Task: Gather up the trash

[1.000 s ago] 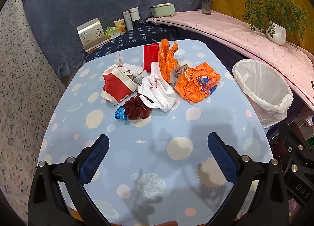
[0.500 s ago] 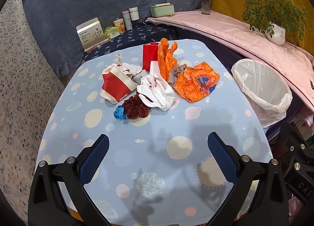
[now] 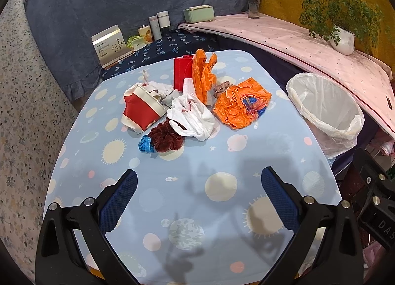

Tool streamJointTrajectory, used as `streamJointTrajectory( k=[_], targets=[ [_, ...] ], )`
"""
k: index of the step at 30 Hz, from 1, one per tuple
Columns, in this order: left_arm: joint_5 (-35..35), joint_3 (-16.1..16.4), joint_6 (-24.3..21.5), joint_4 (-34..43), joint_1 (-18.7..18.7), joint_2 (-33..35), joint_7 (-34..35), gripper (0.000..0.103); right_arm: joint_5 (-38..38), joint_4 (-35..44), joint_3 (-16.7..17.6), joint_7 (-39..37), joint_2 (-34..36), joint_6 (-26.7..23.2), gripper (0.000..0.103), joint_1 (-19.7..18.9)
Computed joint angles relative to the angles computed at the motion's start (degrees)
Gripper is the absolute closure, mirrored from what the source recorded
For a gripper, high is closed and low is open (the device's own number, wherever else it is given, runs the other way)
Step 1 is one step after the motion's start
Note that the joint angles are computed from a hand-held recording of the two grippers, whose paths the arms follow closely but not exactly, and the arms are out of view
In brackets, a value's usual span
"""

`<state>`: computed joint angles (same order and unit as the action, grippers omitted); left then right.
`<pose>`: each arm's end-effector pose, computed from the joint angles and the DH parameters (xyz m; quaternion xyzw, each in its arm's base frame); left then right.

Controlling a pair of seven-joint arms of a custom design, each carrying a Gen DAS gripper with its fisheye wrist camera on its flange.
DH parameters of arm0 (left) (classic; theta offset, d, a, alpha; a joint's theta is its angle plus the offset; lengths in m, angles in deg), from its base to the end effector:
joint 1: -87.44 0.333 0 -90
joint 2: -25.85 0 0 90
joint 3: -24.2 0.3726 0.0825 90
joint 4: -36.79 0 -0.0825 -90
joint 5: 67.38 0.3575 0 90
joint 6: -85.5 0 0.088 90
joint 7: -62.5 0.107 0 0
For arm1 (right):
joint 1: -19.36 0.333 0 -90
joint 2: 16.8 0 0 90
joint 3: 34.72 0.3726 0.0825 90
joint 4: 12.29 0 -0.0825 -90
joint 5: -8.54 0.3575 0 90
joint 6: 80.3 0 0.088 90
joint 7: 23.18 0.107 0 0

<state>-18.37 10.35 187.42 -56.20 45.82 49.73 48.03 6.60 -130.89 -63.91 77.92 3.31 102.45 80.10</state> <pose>0.4430 -0.4846 0.4529 -0.8176 0.4463 -0.1083 0.3472 0.5211 0.3665 0.4489 -0.7859 0.4714 -0.2291 0.3280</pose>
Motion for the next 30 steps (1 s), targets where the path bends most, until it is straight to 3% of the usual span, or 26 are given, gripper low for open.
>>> streamJointTrajectory(
  k=[15, 23, 30],
  targets=[
    [1.1, 0.4, 1.7, -0.4, 0.3, 0.1, 0.5, 0.007, 1.4, 0.7, -1.7, 0.2, 1.0, 0.7, 0.007, 1.3],
    [1.7, 0.6, 8.3, -7.6, 3.5, -3.0, -2.3, 0.007, 4.2, 3.1, -3.5, -0.8, 3.7, 0.4, 0.007, 3.2],
    [2.0, 0.6, 15.9, -17.9, 8.8, -7.5, -6.3, 0.007, 5.0, 6.4, -3.1, 0.0, 6.8, -0.7, 0.007, 3.1]
  ],
)
